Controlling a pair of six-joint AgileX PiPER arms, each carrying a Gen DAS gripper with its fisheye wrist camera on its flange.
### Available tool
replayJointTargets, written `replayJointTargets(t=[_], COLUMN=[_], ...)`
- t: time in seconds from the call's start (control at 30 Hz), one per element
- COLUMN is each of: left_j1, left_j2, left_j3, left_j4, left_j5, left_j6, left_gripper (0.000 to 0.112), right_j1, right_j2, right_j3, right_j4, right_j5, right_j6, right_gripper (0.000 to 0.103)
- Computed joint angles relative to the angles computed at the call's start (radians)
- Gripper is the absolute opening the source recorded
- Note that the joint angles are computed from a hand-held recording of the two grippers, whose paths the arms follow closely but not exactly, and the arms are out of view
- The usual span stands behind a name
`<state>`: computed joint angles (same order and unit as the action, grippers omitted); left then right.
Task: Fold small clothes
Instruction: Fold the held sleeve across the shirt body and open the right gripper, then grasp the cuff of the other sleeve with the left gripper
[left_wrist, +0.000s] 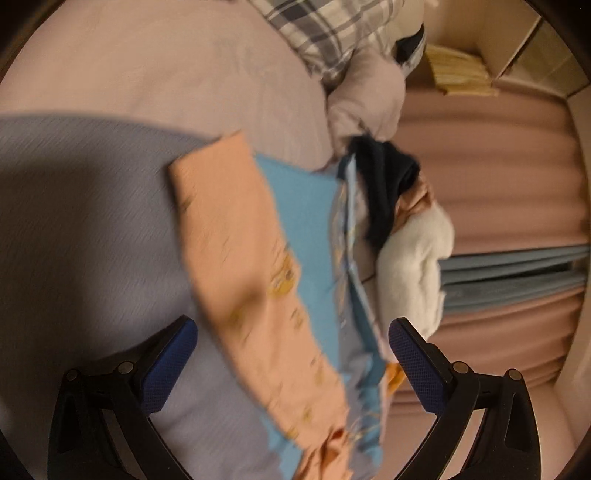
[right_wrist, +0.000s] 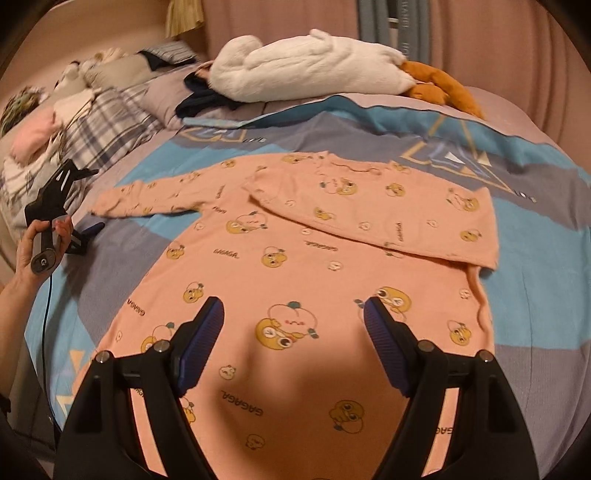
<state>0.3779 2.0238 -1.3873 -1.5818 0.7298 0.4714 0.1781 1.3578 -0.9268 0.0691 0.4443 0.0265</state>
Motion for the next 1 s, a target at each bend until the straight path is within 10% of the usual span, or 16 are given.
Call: replayJointTargets(t=[0.17,0.43,0.83,1.0], left_j1=[-0.007,-0.046,-0.298,-0.526], left_j2=[0.074,0.107,0.002,0.094], left_j3=[-0.144,-0.289,-0.573,-0.895], left_j4=[0.09,0.674,1.252,1.406], left_j5=[-0.057,-0.082,0.036,0.208], left_j6=[-0.122,-0.581,-0.827,-0.837], left_gripper=[0.091,0.003,0.0,0.0], right_j1=[-0.037,-0.093,-0.208,-0.316], right_j2=[-0.007,0.021,-0.059,-0.105], right_j3=[0.012,0.006,0.074,0.105], right_j4=[0.003,0.037,0.221,0.394], right_j5=[0.0,0.012,0.022,0.058], right_j6=[0.02,-0.014,-0.18,-0.345], right_gripper=[0.079,0.079,0.079,0.079])
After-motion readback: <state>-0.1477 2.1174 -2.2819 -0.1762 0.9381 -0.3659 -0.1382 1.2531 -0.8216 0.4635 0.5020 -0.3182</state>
